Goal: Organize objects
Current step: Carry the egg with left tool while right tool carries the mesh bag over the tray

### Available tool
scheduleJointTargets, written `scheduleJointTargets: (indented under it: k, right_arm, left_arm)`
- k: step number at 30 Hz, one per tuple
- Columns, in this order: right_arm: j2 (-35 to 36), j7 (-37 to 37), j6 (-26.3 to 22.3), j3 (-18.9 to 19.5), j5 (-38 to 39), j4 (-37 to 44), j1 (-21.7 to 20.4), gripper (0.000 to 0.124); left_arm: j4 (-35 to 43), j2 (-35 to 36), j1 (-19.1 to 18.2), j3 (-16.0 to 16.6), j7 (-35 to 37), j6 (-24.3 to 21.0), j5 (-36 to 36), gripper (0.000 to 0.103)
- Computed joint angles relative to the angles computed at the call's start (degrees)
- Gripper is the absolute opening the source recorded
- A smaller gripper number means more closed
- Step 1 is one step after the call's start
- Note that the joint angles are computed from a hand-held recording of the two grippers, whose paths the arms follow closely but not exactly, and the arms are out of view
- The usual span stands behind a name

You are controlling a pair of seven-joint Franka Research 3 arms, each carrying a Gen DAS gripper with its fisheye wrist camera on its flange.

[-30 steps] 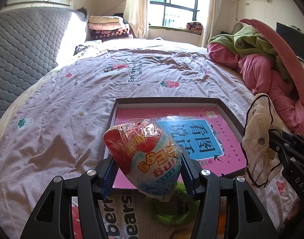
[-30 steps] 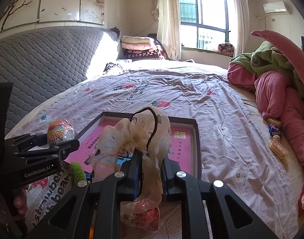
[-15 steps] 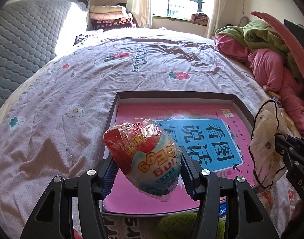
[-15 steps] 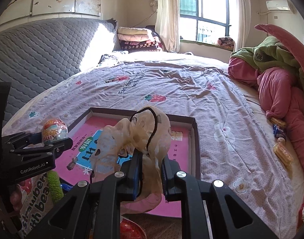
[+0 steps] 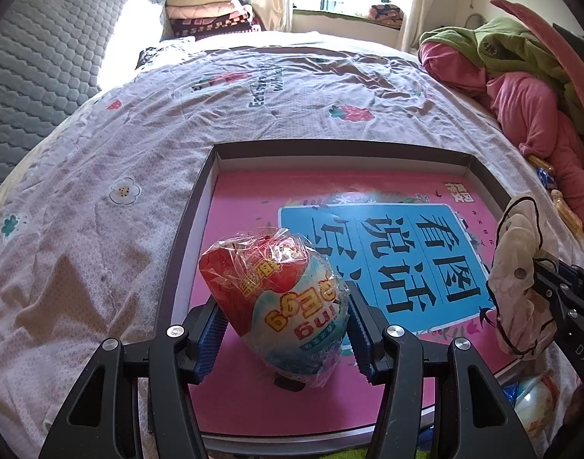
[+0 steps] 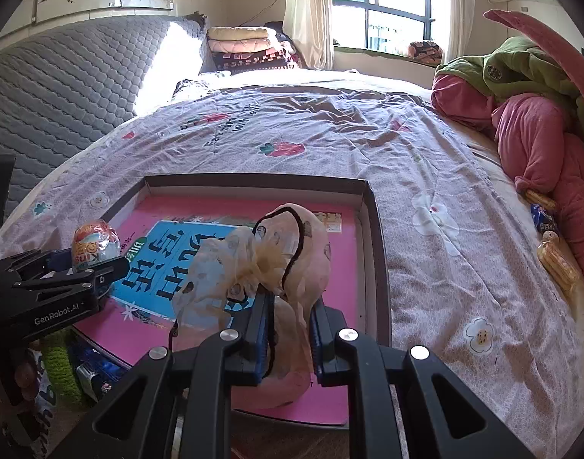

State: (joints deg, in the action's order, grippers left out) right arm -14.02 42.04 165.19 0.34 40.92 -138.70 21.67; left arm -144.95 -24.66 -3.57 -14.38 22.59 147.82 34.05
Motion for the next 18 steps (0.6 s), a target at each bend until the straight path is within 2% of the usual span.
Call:
scheduleJointTargets:
  k: [4,6,18]
  right_arm:
    - [0.54,1.68,0.6,0.36,-1.07,0.03,-0.57,0.022]
    - [0.73,2.77,0.79,0.63,-1.94,0.06,-0.98,0.031]
    - [0.23,2.95,1.23,0.14,-1.58,-0.11,-0.54,0.049]
  left_arm:
    - [0.12,0.33,0.07,-0.08,-0.32,-0.03,0.21,0.059]
    - [0.17,0.35,-0.04,0.07,-0.23,-0.13,0.03,0.059]
    - [-0.14,-0.56,-0.37,-0.03,-0.09,-1.45,-0.32,0.059]
